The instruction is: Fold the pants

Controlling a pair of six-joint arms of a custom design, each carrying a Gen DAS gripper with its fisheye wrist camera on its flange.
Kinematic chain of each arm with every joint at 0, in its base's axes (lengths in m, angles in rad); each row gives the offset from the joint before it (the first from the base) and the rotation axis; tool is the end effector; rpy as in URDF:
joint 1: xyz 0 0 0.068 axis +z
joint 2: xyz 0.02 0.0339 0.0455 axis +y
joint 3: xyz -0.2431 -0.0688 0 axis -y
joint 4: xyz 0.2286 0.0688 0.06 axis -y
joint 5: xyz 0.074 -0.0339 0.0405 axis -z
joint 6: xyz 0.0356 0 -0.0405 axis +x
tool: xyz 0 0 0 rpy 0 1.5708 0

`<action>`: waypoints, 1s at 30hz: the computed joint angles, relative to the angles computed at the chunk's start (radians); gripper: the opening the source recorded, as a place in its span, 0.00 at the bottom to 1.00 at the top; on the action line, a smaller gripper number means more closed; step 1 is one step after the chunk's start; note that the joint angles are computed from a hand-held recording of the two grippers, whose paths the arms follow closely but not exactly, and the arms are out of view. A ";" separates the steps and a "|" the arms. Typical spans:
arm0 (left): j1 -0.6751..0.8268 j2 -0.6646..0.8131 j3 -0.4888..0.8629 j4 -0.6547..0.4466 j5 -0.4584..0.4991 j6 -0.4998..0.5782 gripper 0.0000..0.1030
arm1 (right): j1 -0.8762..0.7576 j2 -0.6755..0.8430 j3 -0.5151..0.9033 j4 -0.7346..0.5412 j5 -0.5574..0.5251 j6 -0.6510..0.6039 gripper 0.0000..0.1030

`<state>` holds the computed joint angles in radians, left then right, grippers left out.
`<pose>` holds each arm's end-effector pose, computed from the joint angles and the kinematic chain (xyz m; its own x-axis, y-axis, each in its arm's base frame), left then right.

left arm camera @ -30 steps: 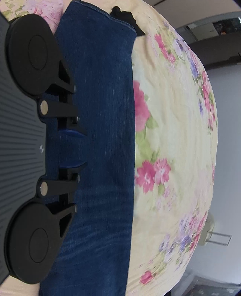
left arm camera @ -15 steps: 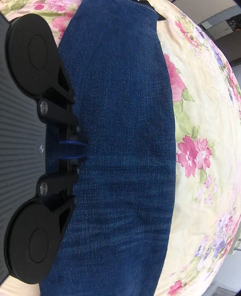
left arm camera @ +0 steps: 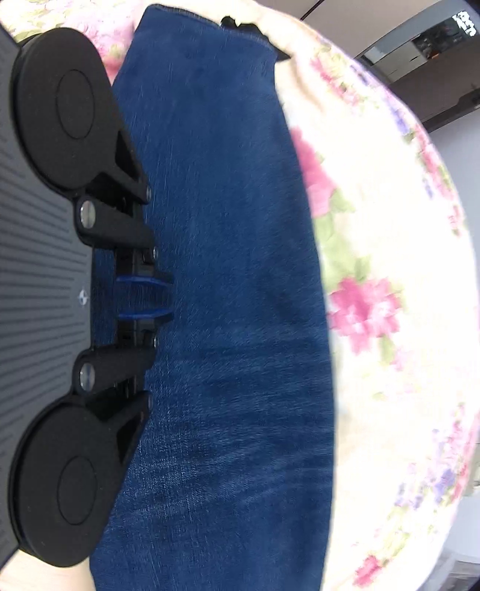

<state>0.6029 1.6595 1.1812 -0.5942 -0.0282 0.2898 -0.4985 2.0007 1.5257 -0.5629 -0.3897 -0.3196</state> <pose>0.2667 0.1848 0.2074 -0.8585 -0.2442 -0.4509 -0.3471 0.9240 0.1603 0.3634 -0.1824 0.1912 -0.8039 0.1067 -0.5851 0.0212 0.9883 0.1510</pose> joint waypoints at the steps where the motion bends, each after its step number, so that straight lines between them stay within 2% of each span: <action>1: 0.024 -0.012 0.006 -0.014 0.024 0.003 0.19 | 0.006 -0.059 -0.034 -0.010 0.008 -0.017 0.24; 3: 0.074 -0.030 0.023 -0.045 0.066 0.016 0.19 | 0.018 -0.175 -0.100 -0.047 -0.022 -0.072 0.24; 5: 0.121 -0.045 0.043 -0.081 0.096 0.048 0.19 | 0.031 -0.309 -0.171 -0.129 -0.122 -0.140 0.24; 7: 0.163 -0.068 0.054 -0.113 0.111 0.106 0.19 | 0.088 -0.421 -0.239 -0.193 -0.185 -0.187 0.24; 9: 0.204 -0.092 0.058 -0.126 0.117 0.165 0.19 | 0.180 -0.506 -0.304 -0.227 -0.200 -0.187 0.24; 14: 0.315 -0.096 0.121 -0.167 0.148 0.253 0.19 | 0.453 -0.617 -0.479 -0.141 -0.090 -0.074 0.18; 18: 0.449 -0.042 0.218 -0.214 0.200 0.299 0.19 | 0.614 -0.626 -0.583 -0.092 0.098 -0.064 0.19; 21: 0.547 0.037 0.316 -0.253 0.254 0.288 0.19 | 0.653 -0.594 -0.642 -0.040 0.177 -0.056 0.19; 23: 0.616 0.104 0.395 -0.297 0.319 0.242 0.19 | 0.672 -0.572 -0.671 0.002 0.210 -0.058 0.19; 25: 0.681 0.177 0.482 -0.359 0.392 0.205 0.30 | 0.695 -0.562 -0.668 0.001 0.241 -0.040 0.19; 28: 0.777 0.295 0.604 -0.435 0.514 0.148 0.43 | 0.760 -0.557 -0.603 -0.074 0.321 -0.017 0.18; 30: 0.838 0.389 0.687 -0.477 0.617 0.089 0.49 | 0.785 -0.586 -0.554 -0.114 0.328 0.019 0.18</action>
